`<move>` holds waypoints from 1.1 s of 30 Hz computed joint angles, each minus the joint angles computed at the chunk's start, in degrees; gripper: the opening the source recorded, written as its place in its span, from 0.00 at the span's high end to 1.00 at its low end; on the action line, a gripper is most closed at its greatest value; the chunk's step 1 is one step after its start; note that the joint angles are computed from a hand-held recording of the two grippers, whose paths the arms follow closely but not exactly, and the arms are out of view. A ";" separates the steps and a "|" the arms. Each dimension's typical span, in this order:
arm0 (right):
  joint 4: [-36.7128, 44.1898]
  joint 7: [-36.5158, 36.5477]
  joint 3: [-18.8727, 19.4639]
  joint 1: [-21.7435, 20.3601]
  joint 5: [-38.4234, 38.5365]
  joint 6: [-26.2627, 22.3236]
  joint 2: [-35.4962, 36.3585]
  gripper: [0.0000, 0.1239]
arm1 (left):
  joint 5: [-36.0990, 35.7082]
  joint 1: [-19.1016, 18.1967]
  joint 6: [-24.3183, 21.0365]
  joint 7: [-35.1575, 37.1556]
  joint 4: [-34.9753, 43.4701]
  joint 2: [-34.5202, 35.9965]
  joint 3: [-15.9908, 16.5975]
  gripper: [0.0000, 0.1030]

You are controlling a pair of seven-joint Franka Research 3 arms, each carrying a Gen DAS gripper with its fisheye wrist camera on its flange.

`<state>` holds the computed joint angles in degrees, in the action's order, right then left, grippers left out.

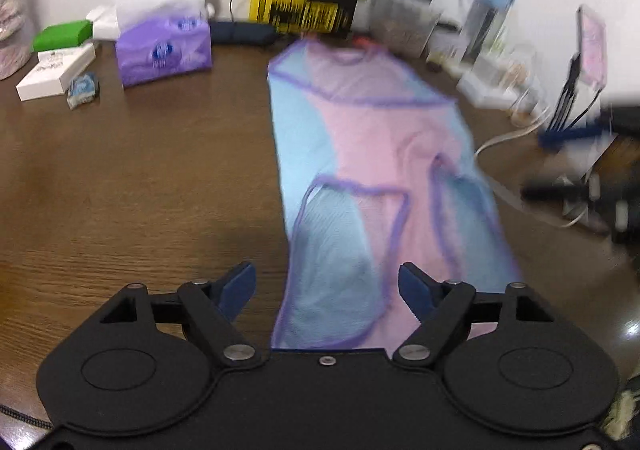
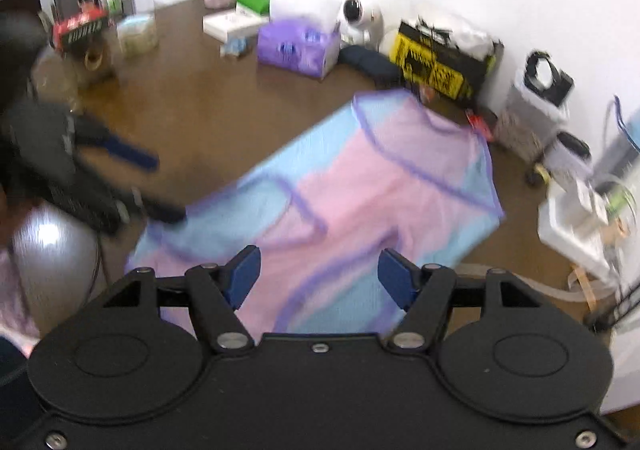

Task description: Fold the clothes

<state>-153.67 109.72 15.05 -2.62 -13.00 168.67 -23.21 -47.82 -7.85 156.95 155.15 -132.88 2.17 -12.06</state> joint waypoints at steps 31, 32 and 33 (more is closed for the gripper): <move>64.09 -29.36 -16.15 8.48 25.40 -11.76 59.89 0.97 | 22.16 0.38 -4.08 -32.52 -5.24 -4.09 3.35 0.96; 63.82 -30.36 -15.06 7.95 26.52 -10.95 59.67 0.97 | 22.56 0.53 -4.77 -32.75 -5.48 -4.51 3.55 0.97; 63.61 -31.50 -13.98 7.45 27.73 -10.24 59.47 0.97 | 22.96 0.67 -5.47 -32.97 -5.72 -4.93 3.77 0.97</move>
<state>-90.07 78.22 1.07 4.83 14.74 158.43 36.27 -24.86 -7.19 151.48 122.18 -138.60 -2.77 -8.29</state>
